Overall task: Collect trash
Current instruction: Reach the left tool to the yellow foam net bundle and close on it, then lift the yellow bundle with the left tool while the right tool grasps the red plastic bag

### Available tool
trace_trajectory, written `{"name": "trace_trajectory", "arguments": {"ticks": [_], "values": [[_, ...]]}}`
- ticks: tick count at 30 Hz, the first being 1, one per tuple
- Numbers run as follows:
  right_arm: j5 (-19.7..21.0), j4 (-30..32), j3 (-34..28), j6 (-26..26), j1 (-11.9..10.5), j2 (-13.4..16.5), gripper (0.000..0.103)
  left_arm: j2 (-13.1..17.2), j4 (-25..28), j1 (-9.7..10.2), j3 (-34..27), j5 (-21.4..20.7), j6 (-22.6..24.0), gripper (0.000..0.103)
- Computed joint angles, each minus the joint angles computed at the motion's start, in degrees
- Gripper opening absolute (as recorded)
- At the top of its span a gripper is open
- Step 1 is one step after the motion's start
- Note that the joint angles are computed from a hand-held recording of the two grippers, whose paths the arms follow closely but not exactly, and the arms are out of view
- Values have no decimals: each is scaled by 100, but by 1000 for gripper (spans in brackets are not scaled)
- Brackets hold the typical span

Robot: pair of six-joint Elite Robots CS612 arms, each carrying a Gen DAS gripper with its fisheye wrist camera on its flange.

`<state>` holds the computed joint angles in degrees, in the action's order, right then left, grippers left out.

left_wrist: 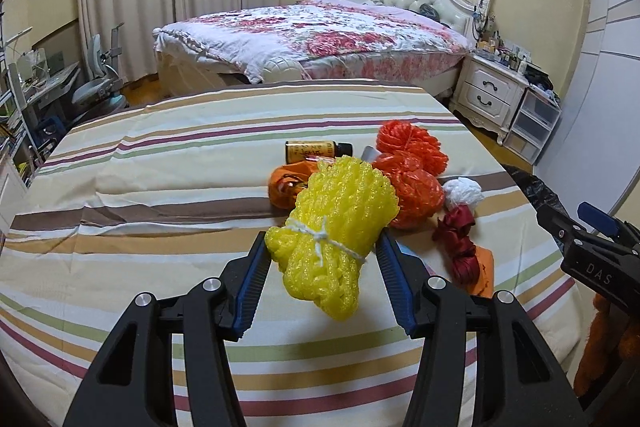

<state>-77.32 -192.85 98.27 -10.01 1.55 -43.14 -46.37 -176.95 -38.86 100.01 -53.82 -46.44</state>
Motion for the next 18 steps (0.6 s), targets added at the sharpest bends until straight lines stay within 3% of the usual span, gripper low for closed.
{"name": "trace_trajectory", "arguments": {"ticks": [8, 11, 18], "values": [[416, 223, -178, -316, 209, -2, 73, -125, 293, 88, 193, 618, -378, 54], [522, 417, -304, -426, 300, 27, 60, -170, 407, 140, 279, 773, -556, 54], [771, 1046, -578, -611, 477, 97, 59, -223, 552, 253, 412, 743, -912, 54]]}}
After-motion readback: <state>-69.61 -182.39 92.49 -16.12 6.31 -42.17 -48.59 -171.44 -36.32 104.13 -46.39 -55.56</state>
